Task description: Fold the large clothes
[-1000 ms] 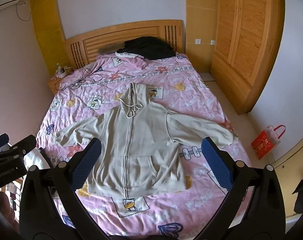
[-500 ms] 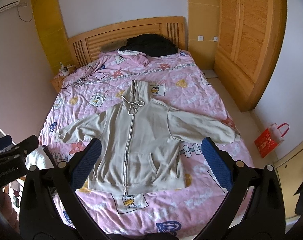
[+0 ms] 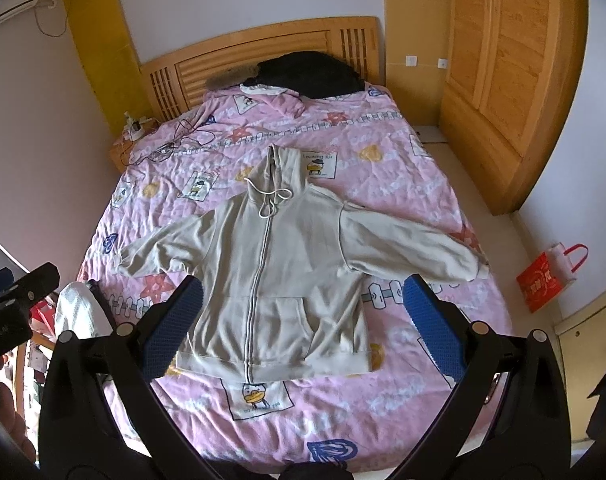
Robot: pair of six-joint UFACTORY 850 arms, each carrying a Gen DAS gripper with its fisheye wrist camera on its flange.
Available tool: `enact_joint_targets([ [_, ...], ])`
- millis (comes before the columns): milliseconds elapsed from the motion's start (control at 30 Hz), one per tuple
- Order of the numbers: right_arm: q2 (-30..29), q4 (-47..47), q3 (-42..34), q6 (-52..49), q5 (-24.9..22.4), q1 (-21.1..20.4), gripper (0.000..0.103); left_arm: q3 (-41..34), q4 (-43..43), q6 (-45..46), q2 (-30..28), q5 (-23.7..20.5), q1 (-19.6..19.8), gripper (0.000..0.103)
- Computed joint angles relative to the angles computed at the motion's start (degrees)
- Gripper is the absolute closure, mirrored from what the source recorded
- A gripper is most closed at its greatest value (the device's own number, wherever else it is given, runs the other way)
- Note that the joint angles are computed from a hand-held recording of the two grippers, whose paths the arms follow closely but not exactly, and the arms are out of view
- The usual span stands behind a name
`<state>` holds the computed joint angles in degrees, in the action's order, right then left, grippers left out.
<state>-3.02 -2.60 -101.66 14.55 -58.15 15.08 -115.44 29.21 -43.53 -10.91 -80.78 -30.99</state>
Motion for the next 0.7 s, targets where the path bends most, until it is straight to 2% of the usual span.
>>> enact_joint_targets([
  [167, -0.6, 0.2, -0.7, -0.9, 0.3, -0.6, 0.006, -0.8, -0.3, -0.5, -0.3, 0.2, 1.1, 0.008],
  [367, -3.0, -1.7, -3.8, 1.4, 0.6, 0.5, 0.006, -2.0, -2.3, 0.8, -1.0, 1.5, 5.6, 0.008],
  [533, -6.2, -6.4, -7.4, 7.0, -0.2, 3.3, 0.006, -0.6, -4.8, 1.8, -0.6, 6.3, 12.8, 0.008],
  [700, -12.4, -12.7, -13.6, 14.3, -3.4, 7.6, 0.006, 0.1, -7.6, 7.5, -3.3, 9.4, 23.2, 0.008],
])
